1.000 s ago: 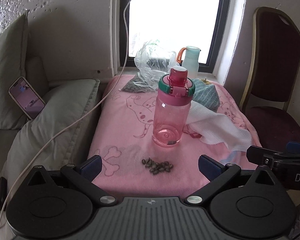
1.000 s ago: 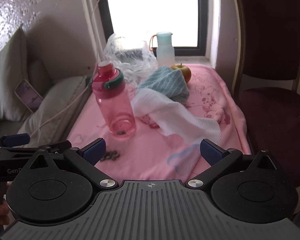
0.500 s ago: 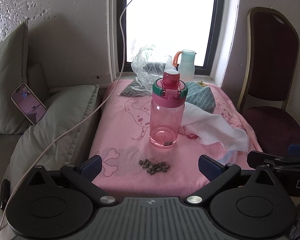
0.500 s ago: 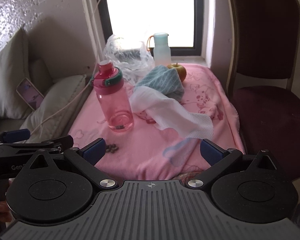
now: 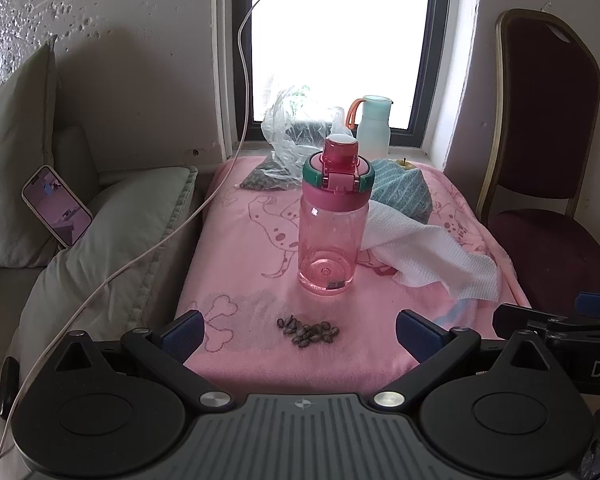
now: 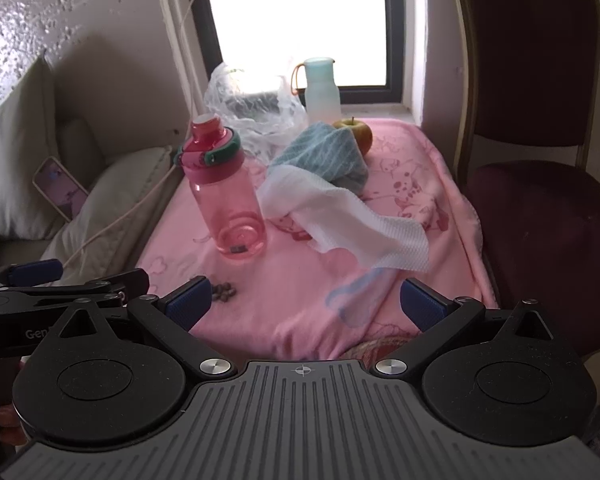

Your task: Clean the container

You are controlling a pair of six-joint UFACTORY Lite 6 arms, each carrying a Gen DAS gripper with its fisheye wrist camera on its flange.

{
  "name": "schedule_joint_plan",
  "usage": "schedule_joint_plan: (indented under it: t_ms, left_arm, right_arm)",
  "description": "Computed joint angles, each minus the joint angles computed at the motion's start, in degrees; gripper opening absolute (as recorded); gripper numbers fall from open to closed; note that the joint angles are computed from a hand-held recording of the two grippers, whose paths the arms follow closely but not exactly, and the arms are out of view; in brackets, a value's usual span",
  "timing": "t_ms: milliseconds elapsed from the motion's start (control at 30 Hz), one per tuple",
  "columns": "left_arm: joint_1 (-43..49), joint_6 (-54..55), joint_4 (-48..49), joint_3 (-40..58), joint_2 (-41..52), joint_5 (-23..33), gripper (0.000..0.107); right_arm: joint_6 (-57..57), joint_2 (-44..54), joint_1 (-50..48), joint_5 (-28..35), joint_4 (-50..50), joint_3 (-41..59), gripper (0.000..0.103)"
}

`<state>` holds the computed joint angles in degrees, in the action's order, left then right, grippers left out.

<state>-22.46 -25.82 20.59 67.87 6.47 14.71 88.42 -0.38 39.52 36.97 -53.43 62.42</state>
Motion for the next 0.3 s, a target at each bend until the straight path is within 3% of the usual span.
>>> schedule_joint_plan:
  t_ms: [300]
  left_arm:
    - [-0.91,-4.25,4.34,0.00,0.18,-0.12,0.101]
  right_arm:
    - [0.42,0.23,-0.59,-0.94,0.08,-0.33,0.103]
